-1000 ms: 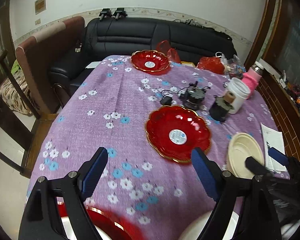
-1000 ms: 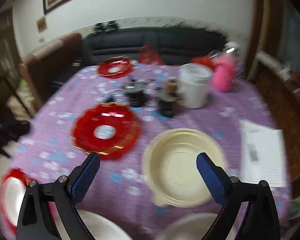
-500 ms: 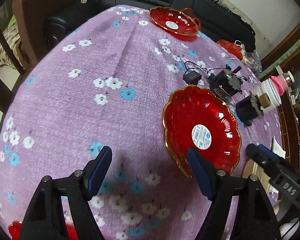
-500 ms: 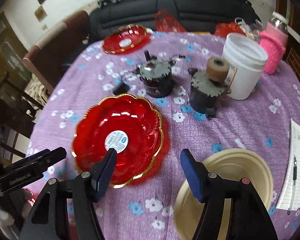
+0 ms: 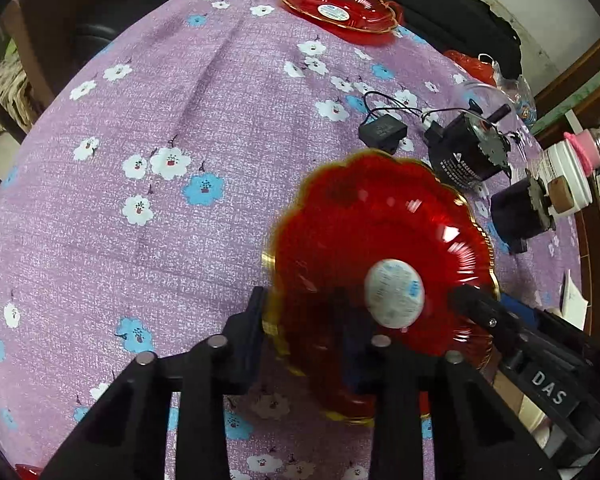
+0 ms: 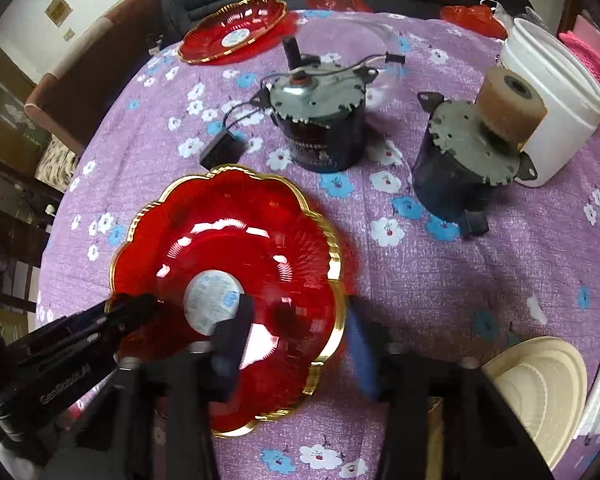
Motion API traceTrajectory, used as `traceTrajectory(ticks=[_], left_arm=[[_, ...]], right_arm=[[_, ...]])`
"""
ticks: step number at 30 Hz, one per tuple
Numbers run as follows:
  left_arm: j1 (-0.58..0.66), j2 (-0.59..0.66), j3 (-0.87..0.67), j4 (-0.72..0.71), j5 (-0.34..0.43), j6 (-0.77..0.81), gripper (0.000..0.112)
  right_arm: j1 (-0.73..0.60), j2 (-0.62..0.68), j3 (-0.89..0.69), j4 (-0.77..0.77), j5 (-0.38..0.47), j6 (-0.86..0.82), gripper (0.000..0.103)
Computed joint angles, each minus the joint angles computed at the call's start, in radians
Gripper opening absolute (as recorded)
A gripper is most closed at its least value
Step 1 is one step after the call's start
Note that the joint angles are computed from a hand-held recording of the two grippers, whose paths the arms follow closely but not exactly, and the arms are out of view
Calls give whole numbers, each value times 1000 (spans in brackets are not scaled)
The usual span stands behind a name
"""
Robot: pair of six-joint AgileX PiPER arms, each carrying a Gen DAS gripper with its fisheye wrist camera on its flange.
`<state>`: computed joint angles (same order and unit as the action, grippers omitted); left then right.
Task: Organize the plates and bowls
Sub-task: 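Lift the stickered red plate with both grippers and lower it onto the red stack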
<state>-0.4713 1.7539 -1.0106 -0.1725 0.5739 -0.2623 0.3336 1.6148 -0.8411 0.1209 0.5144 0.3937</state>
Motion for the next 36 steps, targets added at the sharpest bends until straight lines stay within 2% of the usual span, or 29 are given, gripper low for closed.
traceTrajectory(ticks=[3,6,11,16,23,31,36], left_arm=[[-6,-11,10,21,-2,-20,26],[9,-50,38,-15,-3,11,22],[12,-140,88,-22,1,14,21],[-19,-289,166,90,3,-95,21],[-36,-494,258,121,57,-159,21],[-115,-737,318,224,186,-298,19],[-220,-856,325,327,283,-437,19]], right_arm=[[36,-12,11,-122,-9,130,17],[16,-64,54,-70,-43,96,14],[30,-179,108,-56,-49,108,13],[101,-292,146,-112,-27,214,13],[272,-461,178,-277,53,474,13],[530,-576,194,-488,172,837,13],[710,-626,187,-604,279,1045,13]])
